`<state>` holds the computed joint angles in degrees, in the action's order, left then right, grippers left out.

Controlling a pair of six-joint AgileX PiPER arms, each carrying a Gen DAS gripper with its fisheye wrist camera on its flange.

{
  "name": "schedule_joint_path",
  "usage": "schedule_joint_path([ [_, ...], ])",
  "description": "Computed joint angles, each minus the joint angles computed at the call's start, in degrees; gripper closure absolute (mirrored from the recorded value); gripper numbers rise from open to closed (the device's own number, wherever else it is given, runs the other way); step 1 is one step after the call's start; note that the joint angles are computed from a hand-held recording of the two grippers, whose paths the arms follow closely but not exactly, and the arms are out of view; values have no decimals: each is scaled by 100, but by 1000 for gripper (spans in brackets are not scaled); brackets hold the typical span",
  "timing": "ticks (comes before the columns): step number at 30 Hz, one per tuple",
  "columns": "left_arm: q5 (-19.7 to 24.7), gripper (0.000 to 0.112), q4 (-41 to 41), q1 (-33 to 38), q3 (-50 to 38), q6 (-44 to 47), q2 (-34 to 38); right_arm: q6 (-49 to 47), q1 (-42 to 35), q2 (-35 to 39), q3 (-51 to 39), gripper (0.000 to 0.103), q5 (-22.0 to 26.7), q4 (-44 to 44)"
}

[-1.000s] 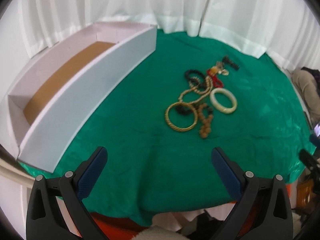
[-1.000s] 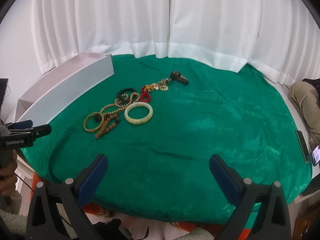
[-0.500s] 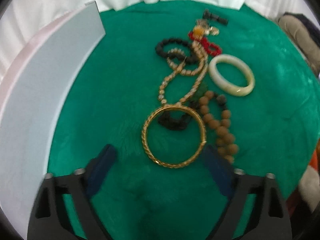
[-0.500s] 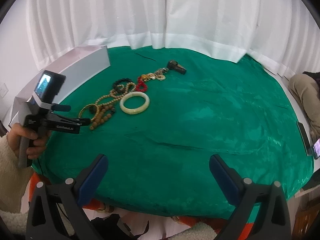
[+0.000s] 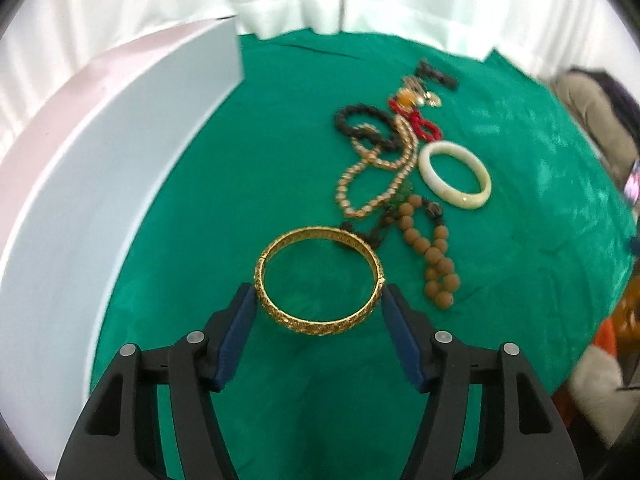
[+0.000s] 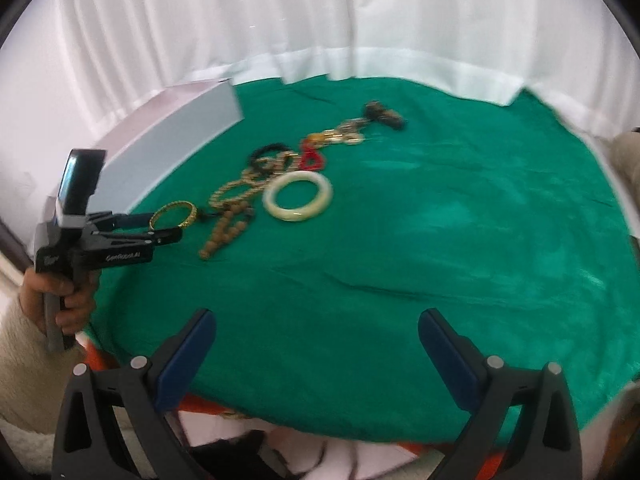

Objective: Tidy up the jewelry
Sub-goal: 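Grasp the wooden bead bracelet with the right tool while the left tool lifts the gold bangle, then carry both held bracelets into the white box and open both tools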

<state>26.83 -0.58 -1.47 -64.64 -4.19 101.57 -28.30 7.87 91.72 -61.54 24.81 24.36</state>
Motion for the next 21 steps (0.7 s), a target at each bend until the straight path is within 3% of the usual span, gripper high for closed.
schedule_joint_path([
  [4,-143,47,691,68,364,-688,-206,-518,164,1168,-1294,1,899,773],
  [6,-190,47,360,257,509,-368,-333,-440,373,1733,-1985,21,1305,830],
  [10,-340,47,212,384,696,-315,-395,424,1017,2998,-3567,30,1681,7],
  [13,-423,47,314,420,829,-472,-424,1408,1487,3396,-3986,61,1222,-1357],
  [14,-455,47,133,495,902,-341,-478,1454,1520,3420,-3971,90,1166,-1496],
  [18,-469,47,-627,773,1056,322,-815,1183,1266,3032,-3775,91,1387,-876],
  [21,-292,47,-1178,994,1018,803,-1181,809,1006,2728,-3849,91,1824,-422],
])
